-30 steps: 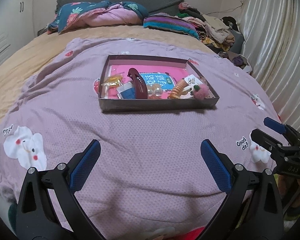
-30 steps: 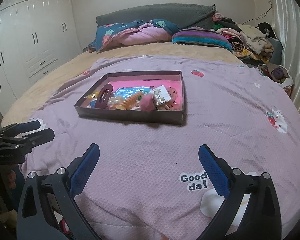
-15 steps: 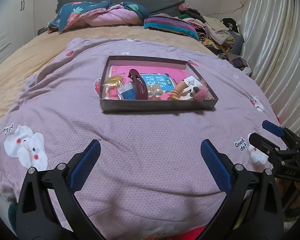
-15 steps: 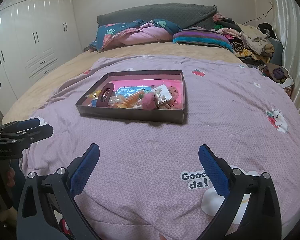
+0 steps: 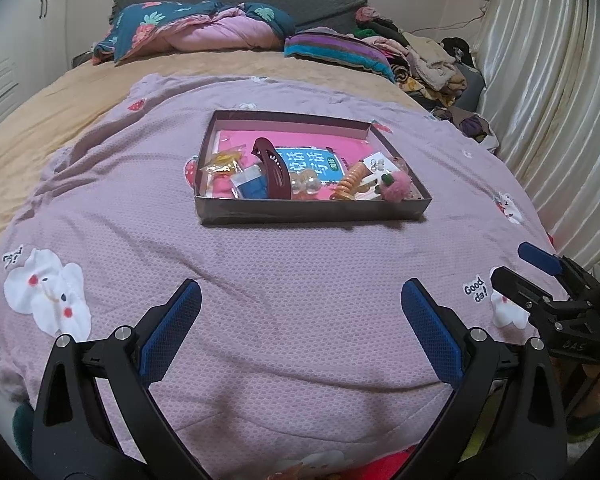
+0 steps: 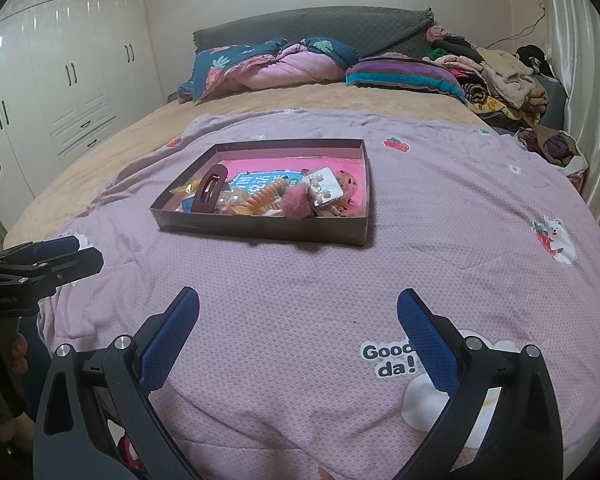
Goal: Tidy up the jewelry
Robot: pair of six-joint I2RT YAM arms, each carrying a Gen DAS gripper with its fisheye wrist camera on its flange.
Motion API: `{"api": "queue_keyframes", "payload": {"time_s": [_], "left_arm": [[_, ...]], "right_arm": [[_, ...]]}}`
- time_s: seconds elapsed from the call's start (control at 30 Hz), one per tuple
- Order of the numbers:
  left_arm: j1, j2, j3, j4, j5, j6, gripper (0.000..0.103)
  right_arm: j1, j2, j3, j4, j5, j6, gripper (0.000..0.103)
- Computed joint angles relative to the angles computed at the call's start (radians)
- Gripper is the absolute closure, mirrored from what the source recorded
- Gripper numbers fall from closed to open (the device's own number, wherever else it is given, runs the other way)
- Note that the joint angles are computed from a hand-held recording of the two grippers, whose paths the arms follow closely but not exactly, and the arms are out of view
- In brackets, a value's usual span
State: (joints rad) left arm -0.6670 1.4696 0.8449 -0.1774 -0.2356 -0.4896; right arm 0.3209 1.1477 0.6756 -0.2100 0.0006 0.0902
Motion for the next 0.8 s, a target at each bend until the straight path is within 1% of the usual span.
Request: {"api": "queue_keyframes", "payload": {"time_s": [0.8], "left_arm": [[-0.001, 0.004, -0.003, -0.015, -0.008, -0.006, 0.009]], "right_arm": [[-0.017, 0.013, 0.004, 0.009, -0.008, -0.007, 0.004]]}}
